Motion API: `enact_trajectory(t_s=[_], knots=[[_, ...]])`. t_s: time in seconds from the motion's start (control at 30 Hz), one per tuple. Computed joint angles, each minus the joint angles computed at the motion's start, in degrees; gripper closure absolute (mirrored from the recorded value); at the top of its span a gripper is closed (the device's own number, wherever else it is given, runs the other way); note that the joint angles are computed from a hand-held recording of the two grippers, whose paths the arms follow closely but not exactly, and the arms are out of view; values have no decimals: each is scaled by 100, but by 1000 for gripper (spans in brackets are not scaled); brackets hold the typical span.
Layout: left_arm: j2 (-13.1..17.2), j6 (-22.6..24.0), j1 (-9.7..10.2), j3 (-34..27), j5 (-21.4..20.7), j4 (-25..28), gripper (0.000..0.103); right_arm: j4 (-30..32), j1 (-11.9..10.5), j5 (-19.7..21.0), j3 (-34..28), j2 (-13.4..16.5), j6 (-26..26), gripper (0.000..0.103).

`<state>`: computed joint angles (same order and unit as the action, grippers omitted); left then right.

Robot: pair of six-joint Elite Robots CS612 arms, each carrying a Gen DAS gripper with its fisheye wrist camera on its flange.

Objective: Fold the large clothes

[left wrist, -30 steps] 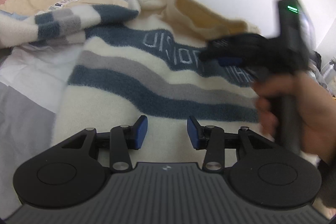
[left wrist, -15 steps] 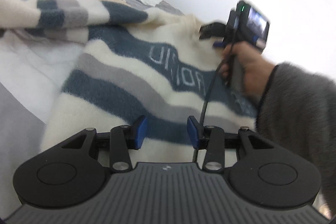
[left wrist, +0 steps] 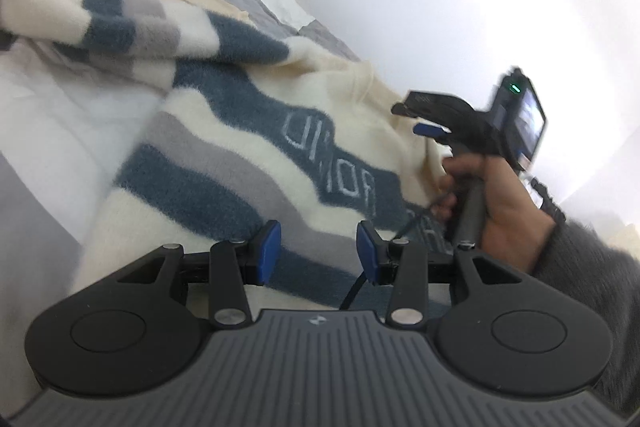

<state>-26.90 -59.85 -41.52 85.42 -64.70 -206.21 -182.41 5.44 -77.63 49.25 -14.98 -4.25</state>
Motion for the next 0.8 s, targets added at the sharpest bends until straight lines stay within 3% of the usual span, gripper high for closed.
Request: enact_trajectory(t_s=[0.17, 0.33, 0.53, 0.63, 0.8], knots=[[-97, 445, -112, 56, 146, 23, 55, -617, -106, 316, 1061, -531, -558, 56], [-212, 748, -245, 211, 452, -110, 54, -1192, -283, 551, 2287, -1126, -732, 56], [-383, 718, -353, 434, 381, -118, 54, -1676, -515, 767, 3572, -1782, -1090, 56], [-491, 789, -437, 510, 551, 250, 54, -1911, -655, 914, 4099, -2051, -1171, 56], [-595, 468, -492, 649, 341, 558, 54, -2291, -893, 1019, 4587, -2248, -839, 56]])
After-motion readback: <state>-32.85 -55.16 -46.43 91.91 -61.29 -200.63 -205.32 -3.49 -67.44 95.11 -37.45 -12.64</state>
